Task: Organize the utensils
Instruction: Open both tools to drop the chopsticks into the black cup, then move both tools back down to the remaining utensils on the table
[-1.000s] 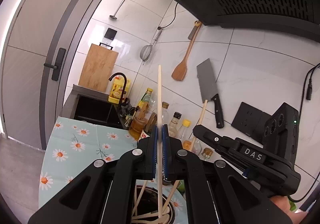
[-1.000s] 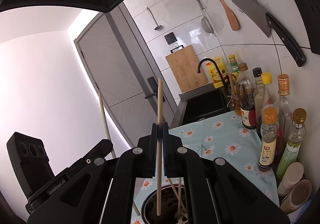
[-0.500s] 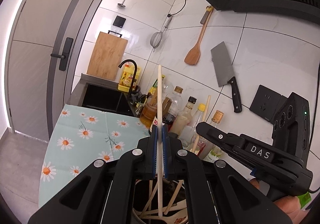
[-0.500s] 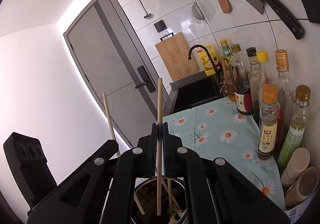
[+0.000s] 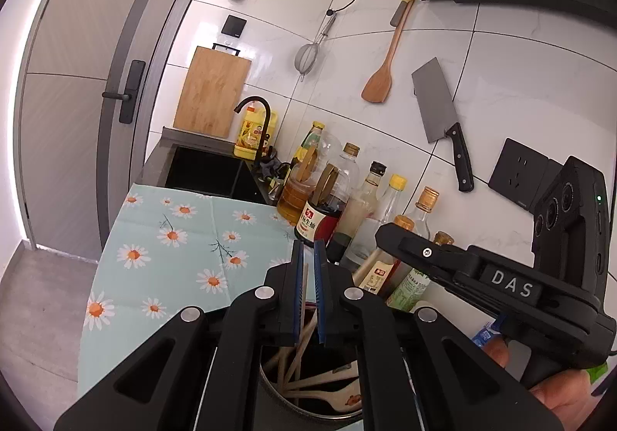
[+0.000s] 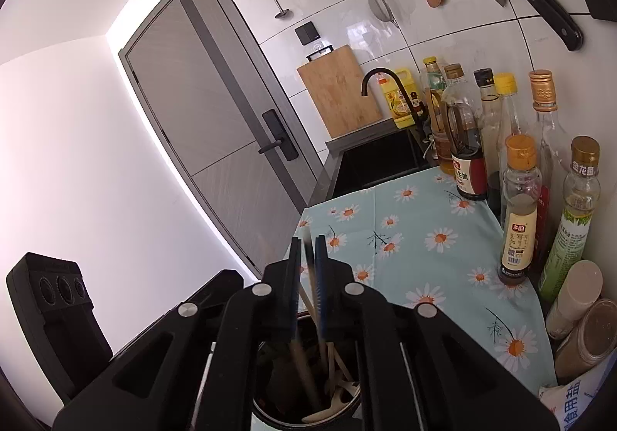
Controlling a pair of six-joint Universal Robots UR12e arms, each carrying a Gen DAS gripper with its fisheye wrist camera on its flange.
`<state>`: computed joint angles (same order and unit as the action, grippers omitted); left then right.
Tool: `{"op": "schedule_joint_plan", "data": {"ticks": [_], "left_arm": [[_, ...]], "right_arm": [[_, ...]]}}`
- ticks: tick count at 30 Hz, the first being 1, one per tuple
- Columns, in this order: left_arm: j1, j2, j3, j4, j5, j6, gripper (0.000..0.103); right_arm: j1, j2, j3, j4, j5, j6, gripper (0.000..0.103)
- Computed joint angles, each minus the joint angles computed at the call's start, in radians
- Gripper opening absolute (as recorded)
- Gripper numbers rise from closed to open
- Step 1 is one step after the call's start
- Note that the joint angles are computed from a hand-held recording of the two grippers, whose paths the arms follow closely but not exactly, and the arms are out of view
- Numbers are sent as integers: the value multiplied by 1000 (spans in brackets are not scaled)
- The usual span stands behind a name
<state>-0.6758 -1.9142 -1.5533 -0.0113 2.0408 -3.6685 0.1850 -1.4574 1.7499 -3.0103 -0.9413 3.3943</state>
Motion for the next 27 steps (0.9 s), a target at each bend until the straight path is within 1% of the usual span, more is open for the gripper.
{"op": "schedule_joint_plan", "data": {"ticks": [4, 9, 13, 14, 15, 16, 17, 19, 23, 27], "left_arm": [[-4, 6, -5, -8, 8, -6, 5], [-11, 12, -8, -4, 11, 5, 6], [-20, 20, -10, 0, 15, 16, 6], [-22, 22, -11, 1, 15, 18, 14], [-25, 24, -12, 1, 16, 19, 25], [-27, 27, -13, 3, 16, 19, 27], [-29, 31, -17, 8, 12, 22, 27], [-34, 37, -21, 10, 5, 32, 27], [-48, 52, -32, -1, 15, 43, 27], [-56, 80, -51, -32, 6, 33, 27]], "right_arm": [[-4, -12, 6, 3, 0, 0, 18], [-12, -30, 15, -4, 3, 7, 21], [-18, -47, 25, -9, 8, 9, 21], [-19, -51, 27, -10, 10, 8, 21], [-22, -56, 30, -11, 12, 7, 21], [-24, -60, 34, -11, 16, 7, 22], [-27, -67, 39, -11, 20, 8, 22], [-37, -81, 50, -4, 35, 11, 27], [-59, -107, 73, 8, 69, 18, 28], [-79, -138, 99, 31, 85, -8, 29]]}}
